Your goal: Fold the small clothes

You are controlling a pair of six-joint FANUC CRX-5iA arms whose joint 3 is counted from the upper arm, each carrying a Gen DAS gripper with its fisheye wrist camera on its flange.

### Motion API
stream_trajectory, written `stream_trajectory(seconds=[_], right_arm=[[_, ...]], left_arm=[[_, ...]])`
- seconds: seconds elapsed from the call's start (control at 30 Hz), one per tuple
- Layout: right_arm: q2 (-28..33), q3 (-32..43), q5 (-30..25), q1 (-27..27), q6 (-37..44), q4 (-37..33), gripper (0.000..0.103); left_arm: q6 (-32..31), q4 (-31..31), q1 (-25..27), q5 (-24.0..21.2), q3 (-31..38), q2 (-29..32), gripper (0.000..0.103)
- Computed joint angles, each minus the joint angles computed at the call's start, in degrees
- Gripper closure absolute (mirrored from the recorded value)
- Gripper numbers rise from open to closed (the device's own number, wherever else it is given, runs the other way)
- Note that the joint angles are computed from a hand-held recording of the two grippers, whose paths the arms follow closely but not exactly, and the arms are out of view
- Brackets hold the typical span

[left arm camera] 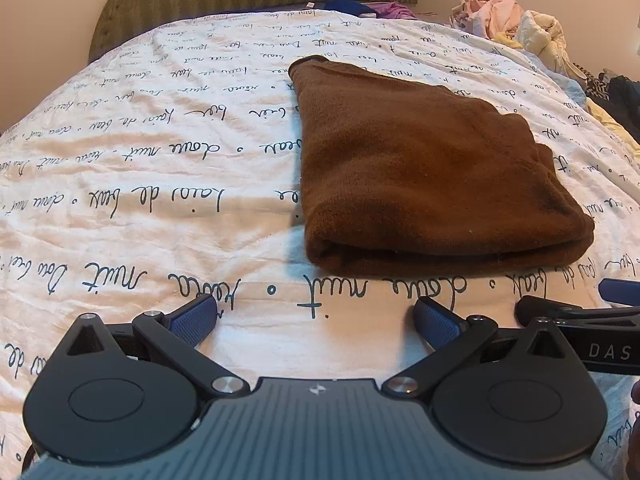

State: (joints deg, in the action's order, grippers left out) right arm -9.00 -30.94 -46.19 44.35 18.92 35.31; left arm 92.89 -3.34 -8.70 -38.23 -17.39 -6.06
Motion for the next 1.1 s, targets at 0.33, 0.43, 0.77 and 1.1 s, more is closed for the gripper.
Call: stream_trajectory(seconds=[0.33, 0.43, 0.77, 1.1], right_arm=[[-0.4, 0.2, -1.0, 0.5, 0.2, 0.1, 0.000], [-0.5, 0.3, -1.0, 0.5, 0.5, 0.0, 0.000], [-0.9, 0.1, -0.7, 0.7, 0.6, -0.1, 0.000], [-1.1, -0.1, -0.5, 0.9, 0.7, 0.2, 0.000]], left_arm=[[-0.4, 2.0, 1.3, -2.2, -0.2, -1.8, 0.000], [0.3, 1.8, 1.4, -2.7, 0.1, -1.7, 0.000], [-0.6, 3.1, 1.5, -2.8, -0.1, -1.7, 0.000], [-0.1, 3.2, 1.7, 0.3, -2.5, -4.0, 0.001]])
